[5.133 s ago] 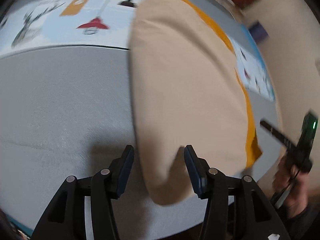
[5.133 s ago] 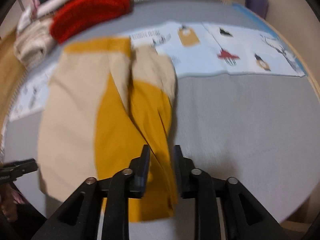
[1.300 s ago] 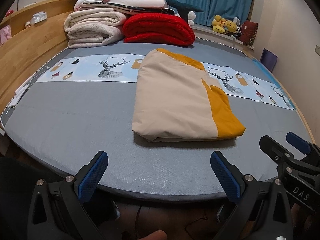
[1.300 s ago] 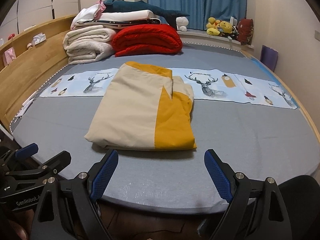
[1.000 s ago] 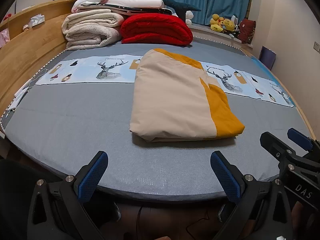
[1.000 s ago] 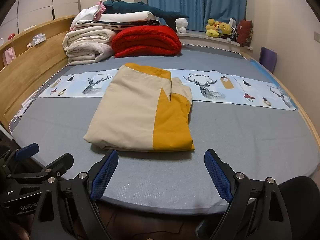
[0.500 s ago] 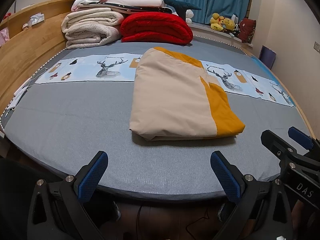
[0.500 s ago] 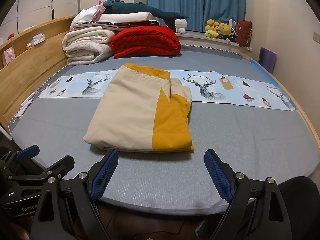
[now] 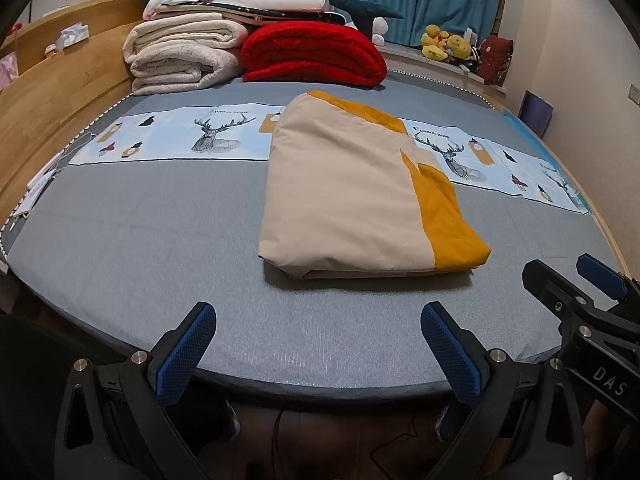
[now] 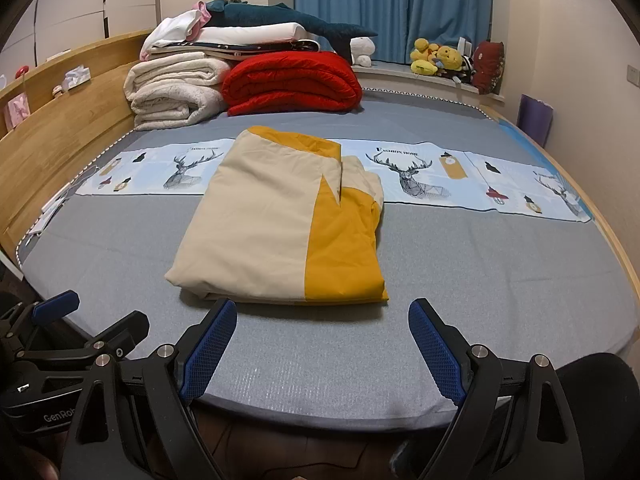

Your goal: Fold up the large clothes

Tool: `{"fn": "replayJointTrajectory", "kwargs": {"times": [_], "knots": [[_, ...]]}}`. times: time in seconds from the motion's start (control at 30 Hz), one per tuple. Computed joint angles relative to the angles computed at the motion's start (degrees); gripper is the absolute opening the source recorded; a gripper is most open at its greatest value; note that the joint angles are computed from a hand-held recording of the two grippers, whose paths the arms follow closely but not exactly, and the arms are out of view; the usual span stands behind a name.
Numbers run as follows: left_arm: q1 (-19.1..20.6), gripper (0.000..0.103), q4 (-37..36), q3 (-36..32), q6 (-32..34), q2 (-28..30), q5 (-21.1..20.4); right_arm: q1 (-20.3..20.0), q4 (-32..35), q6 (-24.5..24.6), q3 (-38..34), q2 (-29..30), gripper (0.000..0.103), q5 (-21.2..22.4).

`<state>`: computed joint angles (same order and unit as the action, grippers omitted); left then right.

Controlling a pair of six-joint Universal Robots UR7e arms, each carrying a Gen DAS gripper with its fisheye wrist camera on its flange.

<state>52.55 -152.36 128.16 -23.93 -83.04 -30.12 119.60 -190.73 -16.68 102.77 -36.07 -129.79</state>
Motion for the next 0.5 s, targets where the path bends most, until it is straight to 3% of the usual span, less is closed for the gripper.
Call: {"fn": "replayJointTrajectory", "kwargs": {"times": [0.5], "knots": [[-0.1, 0.102, 0.6, 0.0, -0.5, -0.1, 0.1, 0.1, 0.0, 0.0, 0.0, 0.0, 0.088, -0.1]]}}
